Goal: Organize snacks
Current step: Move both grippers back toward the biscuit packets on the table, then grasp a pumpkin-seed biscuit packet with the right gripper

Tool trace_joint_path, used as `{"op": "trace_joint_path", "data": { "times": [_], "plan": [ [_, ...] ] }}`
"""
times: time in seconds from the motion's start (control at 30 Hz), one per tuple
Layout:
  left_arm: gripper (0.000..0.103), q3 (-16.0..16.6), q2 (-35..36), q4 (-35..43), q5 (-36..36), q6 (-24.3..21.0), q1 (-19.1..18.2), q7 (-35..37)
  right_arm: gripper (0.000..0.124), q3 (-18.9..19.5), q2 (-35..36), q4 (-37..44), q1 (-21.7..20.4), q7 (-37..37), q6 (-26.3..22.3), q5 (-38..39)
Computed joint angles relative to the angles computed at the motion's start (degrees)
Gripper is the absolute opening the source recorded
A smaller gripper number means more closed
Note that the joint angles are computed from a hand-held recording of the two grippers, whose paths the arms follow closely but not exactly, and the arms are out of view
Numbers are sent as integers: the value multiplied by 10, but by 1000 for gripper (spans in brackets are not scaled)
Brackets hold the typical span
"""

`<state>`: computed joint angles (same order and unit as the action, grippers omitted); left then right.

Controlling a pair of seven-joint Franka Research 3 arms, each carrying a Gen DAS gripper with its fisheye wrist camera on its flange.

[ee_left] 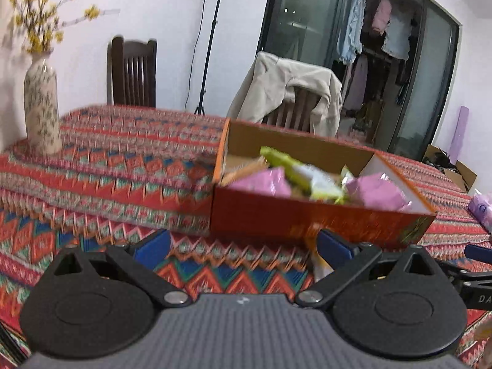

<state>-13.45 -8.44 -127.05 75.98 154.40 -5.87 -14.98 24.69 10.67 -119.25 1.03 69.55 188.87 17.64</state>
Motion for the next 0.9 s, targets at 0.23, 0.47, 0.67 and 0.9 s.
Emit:
{"op": "trace_joint_path", "data": {
  "times": [0.23,0.47,0.67,0.9],
  "plan": [
    [103,2,10,-5,32,7,-1,-26,103,-112,-4,-2,105,5,-26,4],
    [103,10,17,-4,24,19,-1,-28,103,-166,24,42,161,-9,-79,-17],
    [103,12,18,-6,18,25,1,-32,103,-198,60,102,202,-25,-132,-61],
    [103,14,18,-7,21,37,5,-39,103,-150,98,155,160,-68,-172,-2]
  ]
}}
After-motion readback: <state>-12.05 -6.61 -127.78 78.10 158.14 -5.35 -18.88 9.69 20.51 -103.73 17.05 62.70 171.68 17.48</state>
